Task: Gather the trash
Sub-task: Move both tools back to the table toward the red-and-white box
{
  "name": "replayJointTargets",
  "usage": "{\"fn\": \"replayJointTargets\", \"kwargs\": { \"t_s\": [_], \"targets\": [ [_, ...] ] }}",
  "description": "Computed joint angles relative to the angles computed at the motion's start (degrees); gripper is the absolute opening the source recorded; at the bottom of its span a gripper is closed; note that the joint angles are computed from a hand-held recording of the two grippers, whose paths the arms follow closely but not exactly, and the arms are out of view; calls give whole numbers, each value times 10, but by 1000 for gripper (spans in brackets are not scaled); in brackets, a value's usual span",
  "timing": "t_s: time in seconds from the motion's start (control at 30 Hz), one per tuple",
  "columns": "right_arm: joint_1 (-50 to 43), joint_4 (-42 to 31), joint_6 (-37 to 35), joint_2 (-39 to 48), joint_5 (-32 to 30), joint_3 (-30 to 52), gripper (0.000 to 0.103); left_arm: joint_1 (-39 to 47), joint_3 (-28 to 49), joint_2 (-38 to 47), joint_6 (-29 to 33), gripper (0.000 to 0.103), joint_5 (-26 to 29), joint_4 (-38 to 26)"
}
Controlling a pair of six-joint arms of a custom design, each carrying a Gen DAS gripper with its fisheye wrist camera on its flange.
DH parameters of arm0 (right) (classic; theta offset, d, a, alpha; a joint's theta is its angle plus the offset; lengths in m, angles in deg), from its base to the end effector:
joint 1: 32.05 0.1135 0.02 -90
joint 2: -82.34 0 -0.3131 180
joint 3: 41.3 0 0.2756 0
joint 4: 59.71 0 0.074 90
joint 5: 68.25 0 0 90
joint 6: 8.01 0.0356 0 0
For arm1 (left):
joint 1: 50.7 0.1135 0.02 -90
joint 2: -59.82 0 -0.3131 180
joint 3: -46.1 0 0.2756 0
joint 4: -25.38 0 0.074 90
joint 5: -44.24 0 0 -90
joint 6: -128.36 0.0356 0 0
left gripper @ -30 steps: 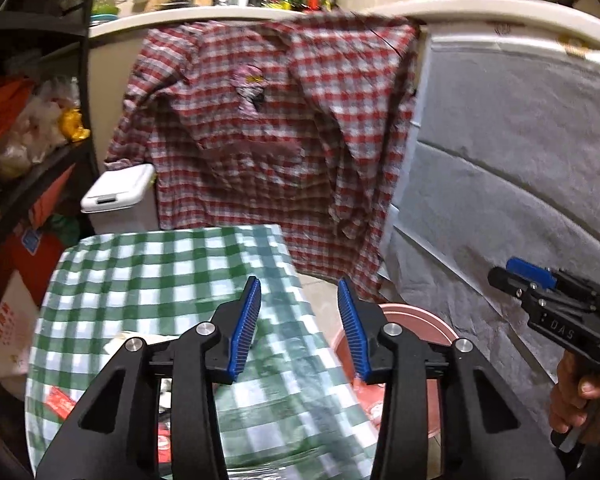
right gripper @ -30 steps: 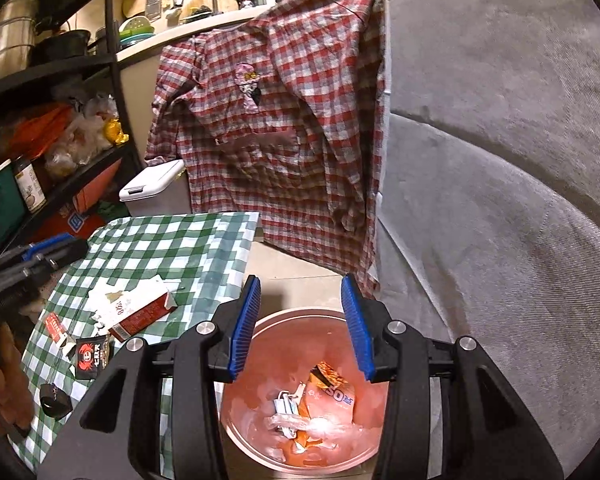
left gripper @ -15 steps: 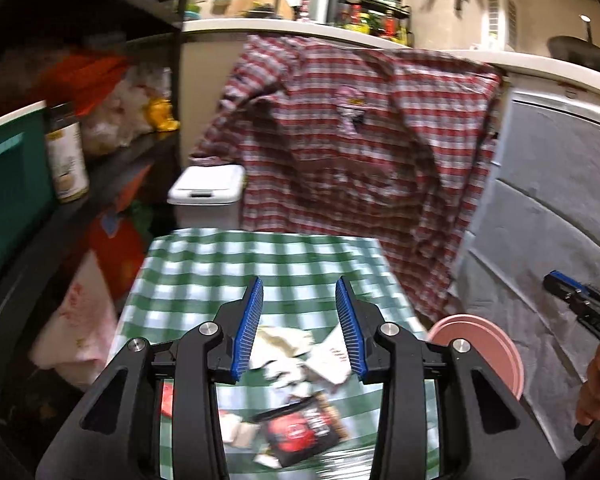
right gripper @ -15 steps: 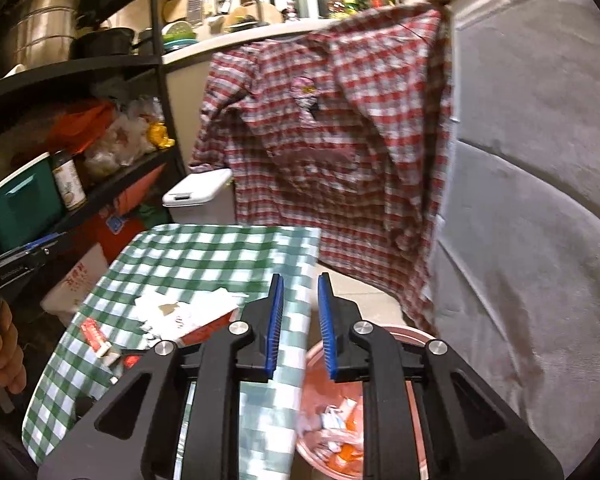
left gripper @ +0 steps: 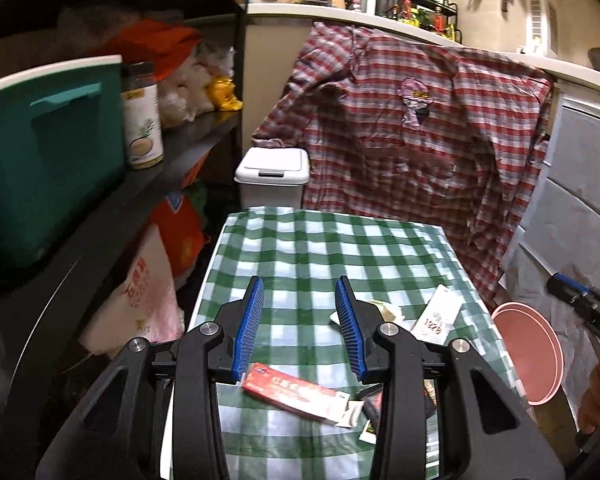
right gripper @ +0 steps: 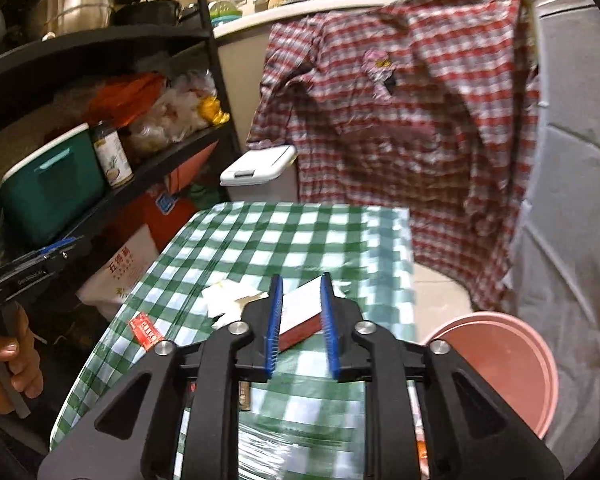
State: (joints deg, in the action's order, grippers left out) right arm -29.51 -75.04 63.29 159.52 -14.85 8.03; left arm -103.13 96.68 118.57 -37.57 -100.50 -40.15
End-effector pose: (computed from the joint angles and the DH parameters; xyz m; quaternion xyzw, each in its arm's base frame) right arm 0.2678 0.0331 0.2199 -0.2832 0.8334 0.2323 0.4140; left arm 0.1187 -0.1066 0.2513 -0.2428 0.8474 0.0849 0.4645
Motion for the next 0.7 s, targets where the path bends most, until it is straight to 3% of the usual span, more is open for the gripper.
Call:
{"fn": "replayJointTargets", "kwargs": {
  "t_s": [0.37,0.7],
  "targets": [
    [148,80,87,130,114,0,74,55,-54,-7,66,37,53,86],
    [182,28,161,266,161,97,76,130,-103,-19,106,37,117,167]
  ]
}}
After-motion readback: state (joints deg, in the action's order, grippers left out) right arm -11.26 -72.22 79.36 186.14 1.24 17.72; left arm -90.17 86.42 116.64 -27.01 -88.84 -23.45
